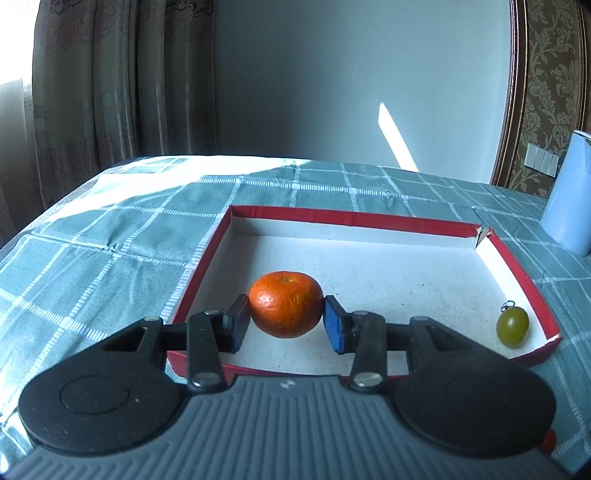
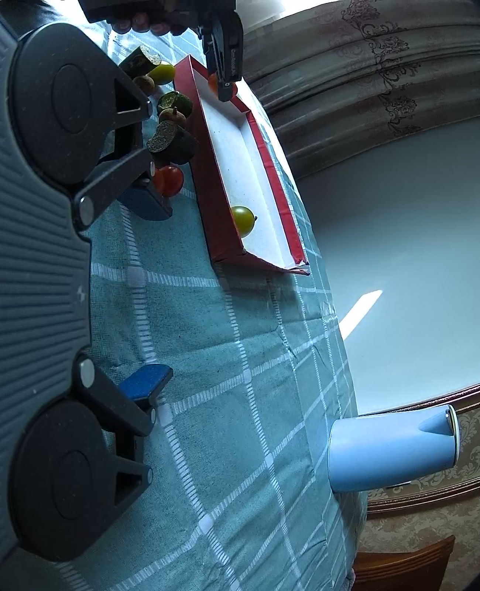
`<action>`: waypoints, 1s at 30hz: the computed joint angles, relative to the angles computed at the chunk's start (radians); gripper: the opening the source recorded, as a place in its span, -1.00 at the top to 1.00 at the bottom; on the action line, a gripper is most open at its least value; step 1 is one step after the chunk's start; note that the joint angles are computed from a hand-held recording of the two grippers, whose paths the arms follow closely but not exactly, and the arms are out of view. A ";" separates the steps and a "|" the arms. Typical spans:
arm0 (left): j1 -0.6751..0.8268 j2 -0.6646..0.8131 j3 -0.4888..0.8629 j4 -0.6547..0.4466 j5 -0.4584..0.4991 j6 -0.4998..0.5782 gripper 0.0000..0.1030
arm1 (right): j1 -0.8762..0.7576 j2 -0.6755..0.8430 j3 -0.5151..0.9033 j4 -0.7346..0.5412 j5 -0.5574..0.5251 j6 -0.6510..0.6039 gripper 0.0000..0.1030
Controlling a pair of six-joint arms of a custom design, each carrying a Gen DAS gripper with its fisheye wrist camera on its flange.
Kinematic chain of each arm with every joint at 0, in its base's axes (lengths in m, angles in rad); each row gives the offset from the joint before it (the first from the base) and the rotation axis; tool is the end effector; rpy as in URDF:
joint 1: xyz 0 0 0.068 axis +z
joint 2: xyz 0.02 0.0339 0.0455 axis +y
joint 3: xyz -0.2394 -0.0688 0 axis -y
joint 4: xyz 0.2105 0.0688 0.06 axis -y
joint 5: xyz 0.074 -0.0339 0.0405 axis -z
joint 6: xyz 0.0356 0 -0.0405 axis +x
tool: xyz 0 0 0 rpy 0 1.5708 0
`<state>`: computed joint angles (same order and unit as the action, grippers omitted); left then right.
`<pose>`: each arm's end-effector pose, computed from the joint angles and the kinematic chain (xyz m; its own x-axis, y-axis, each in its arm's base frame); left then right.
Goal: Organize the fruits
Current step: 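Carry the orange into the red tray and open the left gripper, then move the right gripper to the red cherry tomato and close on it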
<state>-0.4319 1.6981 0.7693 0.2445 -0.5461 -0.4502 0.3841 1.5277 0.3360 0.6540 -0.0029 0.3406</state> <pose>0.2851 -0.1111 0.1523 -0.5135 -0.1728 -0.8405 -0.2568 0.9656 -0.0416 0.2201 0.0891 0.1232 -0.5735 0.1285 -0.8091 -0.1968 0.9371 0.2883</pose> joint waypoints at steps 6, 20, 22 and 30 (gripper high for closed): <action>-0.009 0.045 0.012 -0.023 -0.052 -0.020 -0.38 | -0.009 0.001 -0.012 0.024 -0.017 0.010 -0.65; -0.170 -0.255 -0.257 -0.010 -0.210 -0.130 -0.96 | 0.000 0.001 -0.004 0.005 -0.005 0.010 -0.65; -0.206 -0.320 -0.311 -0.041 -0.251 -0.181 -1.00 | -0.002 0.000 -0.004 0.002 -0.008 0.011 -0.65; -0.248 -0.498 -0.473 -0.128 -0.313 -0.296 -1.00 | 0.005 0.001 0.014 -0.033 -0.009 -0.005 -0.67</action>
